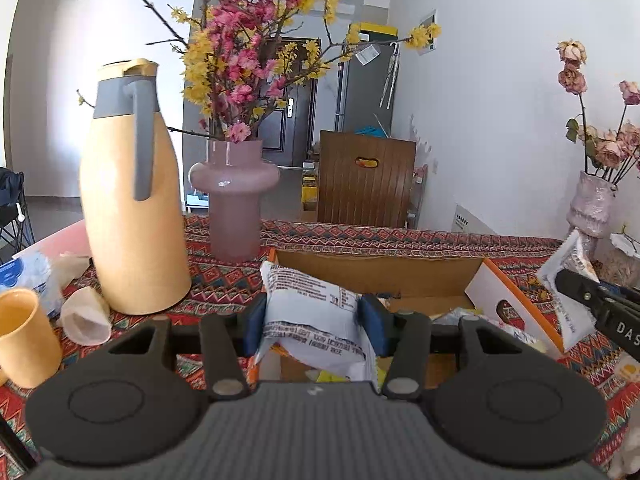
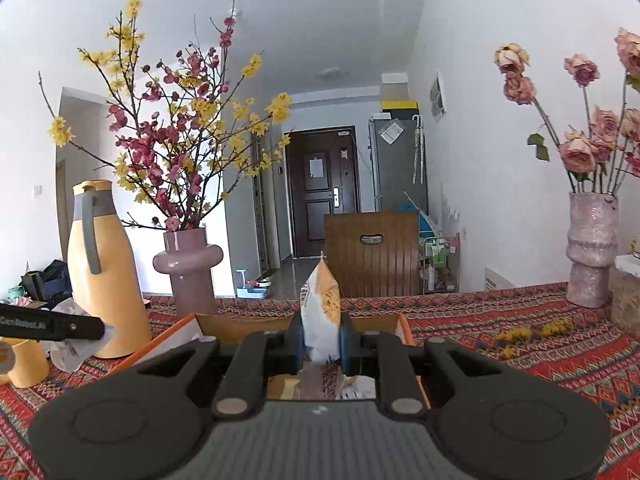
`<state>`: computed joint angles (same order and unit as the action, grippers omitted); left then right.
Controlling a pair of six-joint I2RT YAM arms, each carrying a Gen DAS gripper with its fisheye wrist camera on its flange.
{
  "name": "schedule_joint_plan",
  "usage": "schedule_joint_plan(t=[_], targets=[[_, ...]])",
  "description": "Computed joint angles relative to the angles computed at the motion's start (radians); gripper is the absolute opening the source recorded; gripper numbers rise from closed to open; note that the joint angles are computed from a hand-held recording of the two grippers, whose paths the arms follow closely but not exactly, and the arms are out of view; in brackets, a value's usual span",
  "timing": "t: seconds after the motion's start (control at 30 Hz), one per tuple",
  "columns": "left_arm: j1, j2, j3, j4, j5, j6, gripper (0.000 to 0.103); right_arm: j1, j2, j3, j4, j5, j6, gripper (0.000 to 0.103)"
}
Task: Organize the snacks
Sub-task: 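Carry both packets into the cardboard box and open both grippers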
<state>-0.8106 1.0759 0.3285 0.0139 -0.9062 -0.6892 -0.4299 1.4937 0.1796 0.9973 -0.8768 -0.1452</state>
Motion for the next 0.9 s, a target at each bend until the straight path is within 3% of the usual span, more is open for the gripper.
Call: schedule_joint_plan(t=[0.23,0.37,0.7,0.8,0.9], targets=[[0.144,0.163,0.026,0.202,0.089,0.087,0.051,0.158,0.101,0.100,-0.006,0.150,0.045,0.016],[0.171,0.262,-0.019,0.367,0.071,0.082,0.051,0.178,0.196,0.113,0.057,0.177,0.044,0.016],[0.206,0.317,-0.027,0.414,0.112,0.088,0.052,0.223,0.266,0.110,0.092,0.243,-0.010,0.016],[0.178,0.321,-0.030,0.411,0.066,0.060,0.062,0.223,0.264,0.115,0.065,0.248,-0.012,0.018],[0.150,0.310,-0.047,0.436,0.016,0.054,0.080,0.215,0.263,0.114,0.056,0.241,-0.011,0.023]])
